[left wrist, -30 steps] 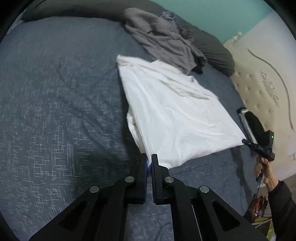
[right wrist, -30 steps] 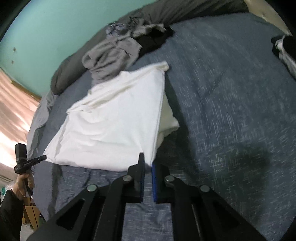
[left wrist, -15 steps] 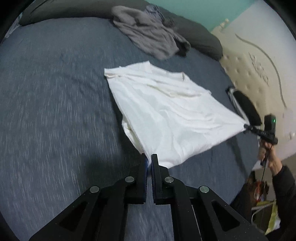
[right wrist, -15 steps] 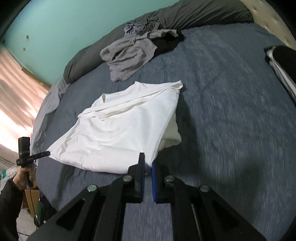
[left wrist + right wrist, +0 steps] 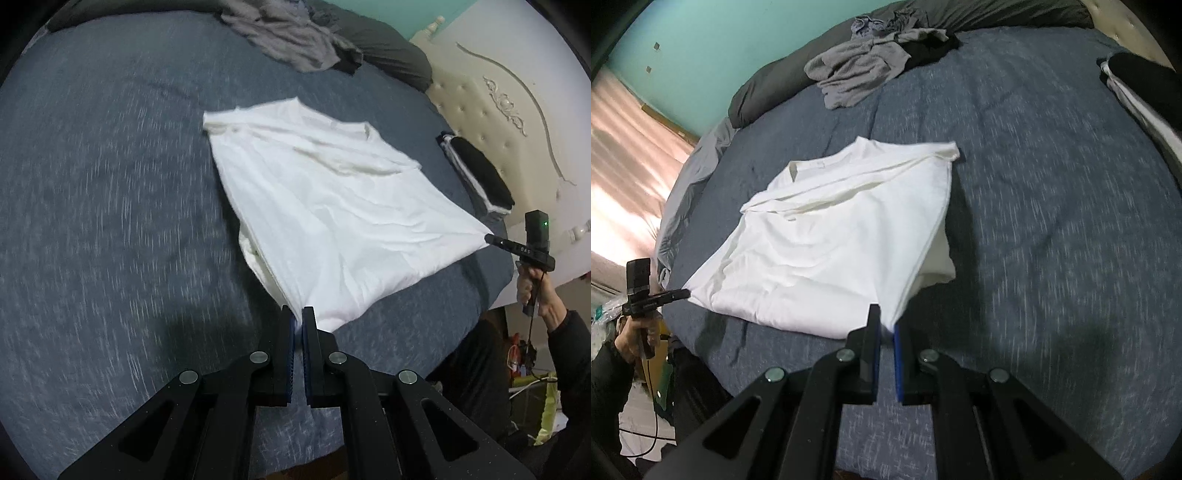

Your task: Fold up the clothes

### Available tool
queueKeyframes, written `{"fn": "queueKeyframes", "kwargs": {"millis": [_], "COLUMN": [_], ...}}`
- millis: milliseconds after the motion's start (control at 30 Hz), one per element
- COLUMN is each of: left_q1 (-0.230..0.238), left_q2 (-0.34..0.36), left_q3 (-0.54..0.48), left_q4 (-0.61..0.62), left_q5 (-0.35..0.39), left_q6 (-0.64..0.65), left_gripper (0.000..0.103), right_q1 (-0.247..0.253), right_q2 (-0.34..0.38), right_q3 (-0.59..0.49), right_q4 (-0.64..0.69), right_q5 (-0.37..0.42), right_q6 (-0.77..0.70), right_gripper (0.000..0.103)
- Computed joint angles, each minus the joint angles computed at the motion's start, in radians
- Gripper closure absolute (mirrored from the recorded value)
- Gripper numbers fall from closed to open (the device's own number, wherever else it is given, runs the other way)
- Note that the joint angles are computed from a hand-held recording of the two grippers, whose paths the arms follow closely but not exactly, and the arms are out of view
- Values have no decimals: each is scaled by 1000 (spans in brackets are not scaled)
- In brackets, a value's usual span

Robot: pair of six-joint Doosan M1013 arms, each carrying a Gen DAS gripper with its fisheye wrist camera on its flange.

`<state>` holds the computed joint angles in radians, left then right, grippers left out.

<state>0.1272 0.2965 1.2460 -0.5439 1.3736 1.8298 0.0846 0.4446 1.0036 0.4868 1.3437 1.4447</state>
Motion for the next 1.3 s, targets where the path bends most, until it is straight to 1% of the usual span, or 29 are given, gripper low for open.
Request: {"fn": "queueKeyframes", "kwargs": {"millis": [167, 267, 400, 433, 500, 567, 600, 700, 767, 800, 833, 867, 1033, 1067, 1100, 1133, 1200, 1300], "left_q1": [9, 13, 8, 6, 3, 1, 2, 3, 3, 2, 3, 3, -11, -16, -22, -30, -42, -55], "left_q2": [7, 19, 38, 43, 53, 62, 62, 60, 65, 71, 78, 86, 145, 161, 174, 184, 207, 244], "left_q3": [40, 46, 48, 46, 34, 22, 14, -11, -34, -49, -63, -78, -173, -191, -206, -216, -237, -270], "left_q4": [8, 6, 19, 26, 48, 68, 74, 91, 108, 115, 114, 115, 130, 139, 149, 162, 169, 171], "left_q5": [-8, -4, 21, 29, 46, 62, 60, 54, 37, 26, 15, 4, -37, -40, -44, -51, -66, -81], "left_q6": [-16, -24, -51, -63, -101, -132, -128, -114, -112, -117, -129, -139, -149, -145, -141, -137, -129, -126], "left_gripper": [99, 99, 99, 97, 96, 95, 95, 96, 95, 95, 95, 95, 94, 93, 88, 87, 87, 87], "right_q1": [-2, -3, 1, 2, 3, 6, 7, 8, 8, 9, 13, 19, 48, 54, 60, 65, 76, 94], "right_q2": [-9, -3, 22, 29, 40, 44, 45, 51, 58, 64, 70, 77, 136, 151, 167, 182, 214, 269], "right_q3": [55, 69, 62, 56, 42, 31, 24, -18, -46, -60, -73, -86, -163, -182, -201, -222, -262, -340], "right_q4": [-35, -57, -70, -76, -93, -120, -133, -163, -149, -134, -130, -136, -135, -141, -146, -152, -167, -204], "right_q5": [-34, -30, 30, 44, 67, 82, 85, 85, 69, 58, 51, 48, 25, 26, 27, 28, 43, 88], "right_q6": [24, 42, 58, 64, 80, 84, 79, 65, 43, 27, 21, 25, 30, 31, 32, 33, 32, 24], "right_gripper": [98, 98, 97, 94, 93, 91, 91, 91, 89, 85, 78, 76, 76, 76, 76, 76, 76, 76]}}
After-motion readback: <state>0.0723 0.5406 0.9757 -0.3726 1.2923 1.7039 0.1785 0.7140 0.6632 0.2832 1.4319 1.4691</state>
